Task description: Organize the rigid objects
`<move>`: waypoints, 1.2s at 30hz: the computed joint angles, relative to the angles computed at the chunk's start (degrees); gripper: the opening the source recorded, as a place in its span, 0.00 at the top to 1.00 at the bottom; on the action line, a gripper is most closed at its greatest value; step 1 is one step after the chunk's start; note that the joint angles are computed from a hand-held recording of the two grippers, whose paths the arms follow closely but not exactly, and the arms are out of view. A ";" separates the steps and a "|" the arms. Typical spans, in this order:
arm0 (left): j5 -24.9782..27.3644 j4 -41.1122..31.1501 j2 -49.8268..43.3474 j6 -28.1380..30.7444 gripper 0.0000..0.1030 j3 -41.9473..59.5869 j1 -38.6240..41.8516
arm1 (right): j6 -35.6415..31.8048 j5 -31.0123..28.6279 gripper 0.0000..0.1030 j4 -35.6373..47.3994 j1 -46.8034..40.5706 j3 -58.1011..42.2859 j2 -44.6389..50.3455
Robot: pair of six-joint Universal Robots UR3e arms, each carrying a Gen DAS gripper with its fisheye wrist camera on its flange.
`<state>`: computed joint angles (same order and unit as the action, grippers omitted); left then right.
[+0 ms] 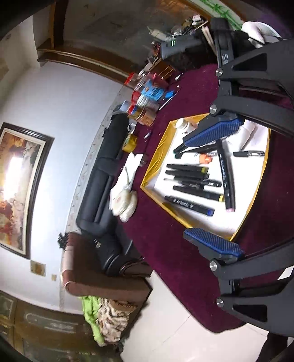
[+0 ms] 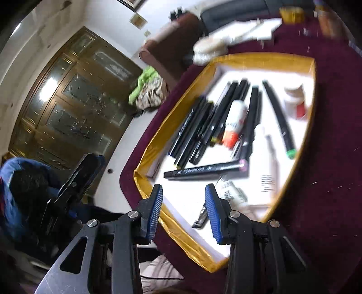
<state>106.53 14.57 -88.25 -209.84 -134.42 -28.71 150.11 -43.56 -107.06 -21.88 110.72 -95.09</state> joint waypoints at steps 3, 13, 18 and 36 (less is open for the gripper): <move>2.68 -0.17 0.24 0.42 0.25 0.29 -0.99 | 5.25 -1.76 0.66 -3.00 3.00 -3.84 6.46; 26.49 -5.24 -3.82 0.97 0.17 8.86 -11.70 | 18.87 -5.23 0.66 -17.68 9.14 -10.91 16.99; 24.88 5.29 -7.29 0.67 0.00 12.30 -14.52 | 15.59 -6.69 0.60 -27.65 5.28 2.41 1.70; 26.90 -43.19 -16.81 -15.88 0.00 35.78 -17.56 | 5.73 -12.21 0.43 -26.32 -5.68 23.32 -28.29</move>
